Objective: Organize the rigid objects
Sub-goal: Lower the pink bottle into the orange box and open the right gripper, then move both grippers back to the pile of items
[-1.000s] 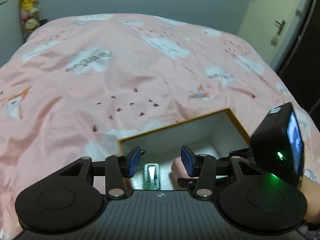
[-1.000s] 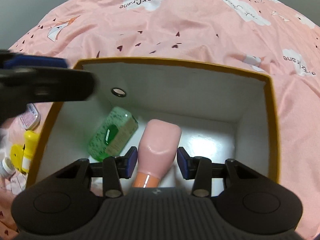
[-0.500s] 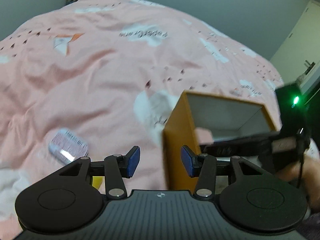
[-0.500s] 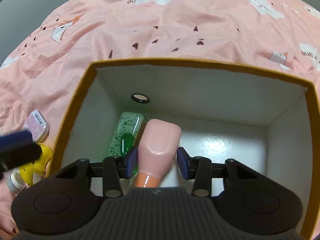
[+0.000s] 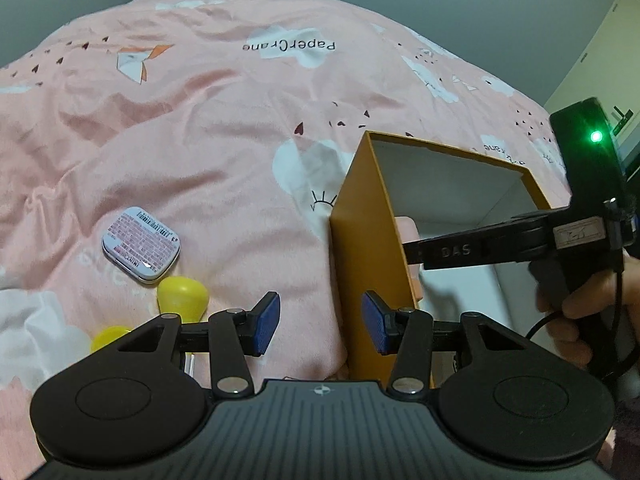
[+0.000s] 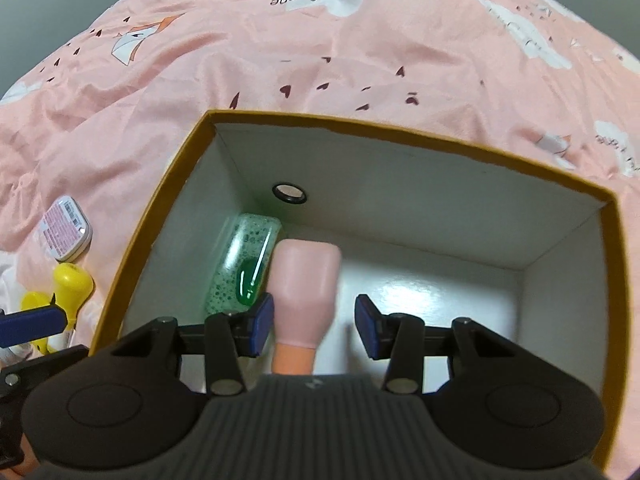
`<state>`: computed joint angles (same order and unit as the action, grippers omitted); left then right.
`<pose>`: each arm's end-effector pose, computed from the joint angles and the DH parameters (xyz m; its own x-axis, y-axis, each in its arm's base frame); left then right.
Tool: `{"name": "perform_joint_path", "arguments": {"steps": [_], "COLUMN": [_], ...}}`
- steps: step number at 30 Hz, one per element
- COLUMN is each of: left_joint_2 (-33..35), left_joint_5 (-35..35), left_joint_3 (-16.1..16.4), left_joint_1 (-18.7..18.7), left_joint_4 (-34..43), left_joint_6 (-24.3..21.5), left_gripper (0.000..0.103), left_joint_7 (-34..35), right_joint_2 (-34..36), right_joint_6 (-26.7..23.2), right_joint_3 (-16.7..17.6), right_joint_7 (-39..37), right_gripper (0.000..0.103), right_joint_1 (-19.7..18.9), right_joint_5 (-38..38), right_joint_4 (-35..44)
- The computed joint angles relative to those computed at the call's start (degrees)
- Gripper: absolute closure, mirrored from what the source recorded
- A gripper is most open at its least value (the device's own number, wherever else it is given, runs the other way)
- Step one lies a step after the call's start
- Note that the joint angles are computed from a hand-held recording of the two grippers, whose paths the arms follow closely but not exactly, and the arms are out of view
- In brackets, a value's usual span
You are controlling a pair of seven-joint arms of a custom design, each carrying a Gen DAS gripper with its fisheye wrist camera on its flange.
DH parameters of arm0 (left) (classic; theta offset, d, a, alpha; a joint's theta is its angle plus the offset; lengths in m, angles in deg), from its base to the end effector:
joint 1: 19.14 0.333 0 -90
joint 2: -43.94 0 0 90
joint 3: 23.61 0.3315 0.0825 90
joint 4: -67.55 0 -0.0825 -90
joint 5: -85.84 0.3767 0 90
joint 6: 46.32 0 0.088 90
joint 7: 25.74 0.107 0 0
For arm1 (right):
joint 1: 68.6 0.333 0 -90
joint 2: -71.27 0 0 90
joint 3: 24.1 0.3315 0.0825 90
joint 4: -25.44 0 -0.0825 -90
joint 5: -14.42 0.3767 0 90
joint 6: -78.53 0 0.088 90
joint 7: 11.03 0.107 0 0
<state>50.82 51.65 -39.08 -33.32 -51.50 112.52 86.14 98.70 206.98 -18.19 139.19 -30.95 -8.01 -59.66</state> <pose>0.5378 -0.2724 0.4516 -0.4466 -0.8432 0.2992 -0.8027 0.2300 -0.5502 0.5387 0.4781 0.4453 -0.0954 -0.9937 -0.0585 -0.9146 0.1107 -0.3889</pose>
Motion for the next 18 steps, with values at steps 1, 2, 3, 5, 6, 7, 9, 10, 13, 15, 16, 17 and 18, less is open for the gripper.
{"name": "perform_joint_path", "arguments": {"steps": [1, 2, 3, 5, 6, 7, 9, 10, 13, 15, 16, 17, 18], "left_joint_2": [-0.33, -0.5, -0.95, -1.83, -2.45, -2.93, -3.91, -4.43, -5.66, -6.54, -6.91, -7.36, -7.83], "left_joint_5": [-0.05, -0.41, -1.15, -1.92, -2.65, -3.49, -8.37, -11.17, -17.41, -20.19, -22.61, -23.32, -24.05], "left_joint_3": [-0.1, -0.25, -0.46, -0.66, -0.89, -1.07, -1.76, -1.99, -1.72, -1.16, -0.84, -0.42, 0.05], "left_joint_1": [-0.11, -0.17, -0.21, -0.53, -0.73, -0.91, -1.0, -1.15, -1.89, -2.38, -2.6, -2.73, -2.79], "left_joint_4": [-0.52, -0.87, -1.47, -2.59, -3.42, -3.99, -4.84, -5.2, -5.69, -6.13, -6.22, -6.48, -6.77], "left_joint_6": [0.9, 1.79, 2.89, 5.32, 7.19, 8.62, 11.12, 12.32, 14.3, 15.1, 15.38, 15.58, 15.5], "left_gripper": [0.047, 0.045, 0.045, 0.043, 0.042, 0.041, 0.041, 0.04, 0.038, 0.037, 0.036, 0.034, 0.033], "left_joint_7": [0.29, 0.91, 1.72, 2.54, 3.65, 4.74, 9.69, 12.37, 18.01, 20.45, 22.47, 22.72, 22.74], "right_joint_2": [-0.56, -1.14, -1.67, -2.73, -3.36, -4.22, -6.02, -7.13, -9.82, -10.1, -10.06, -9.17, -8.86], "right_joint_6": [-0.54, -1.24, -1.81, -4.12, -5.22, -5.49, -4.59, -3.47, 2.38, 4.17, 4.54, 2.93, 1.98], "right_joint_3": [-0.21, -0.41, -0.52, -0.85, -0.97, -0.86, -0.35, -0.08, 1.01, 1.47, 1.59, 1.53, 1.44], "right_joint_7": [0.48, 1.15, 1.68, 3.47, 4.64, 5.6, 7.87, 9.58, 13.81, 15.94, 16.94, 17.89, 18.45], "right_gripper": [0.057, 0.056, 0.055, 0.046, 0.045, 0.045, 0.042, 0.038, 0.034, 0.029, 0.029, 0.029, 0.029], "right_joint_1": [0.41, 0.83, 1.15, 2.22, 2.87, 3.27, 3.5, 3.68, 3.35, 3.97, 4.53, 5.45, 6.14], "right_joint_5": [-0.58, -1.26, -1.95, -4.02, -5.37, -6.47, -7.68, -8.38, -9.3, -10.99, -12.15, -13.56, -14.79], "right_joint_4": [-0.32, -0.55, -0.78, -0.92, -1.12, -1.74, -3.45, -4.52, -7.63, -7.32, -6.83, -5.01, -4.06]}}
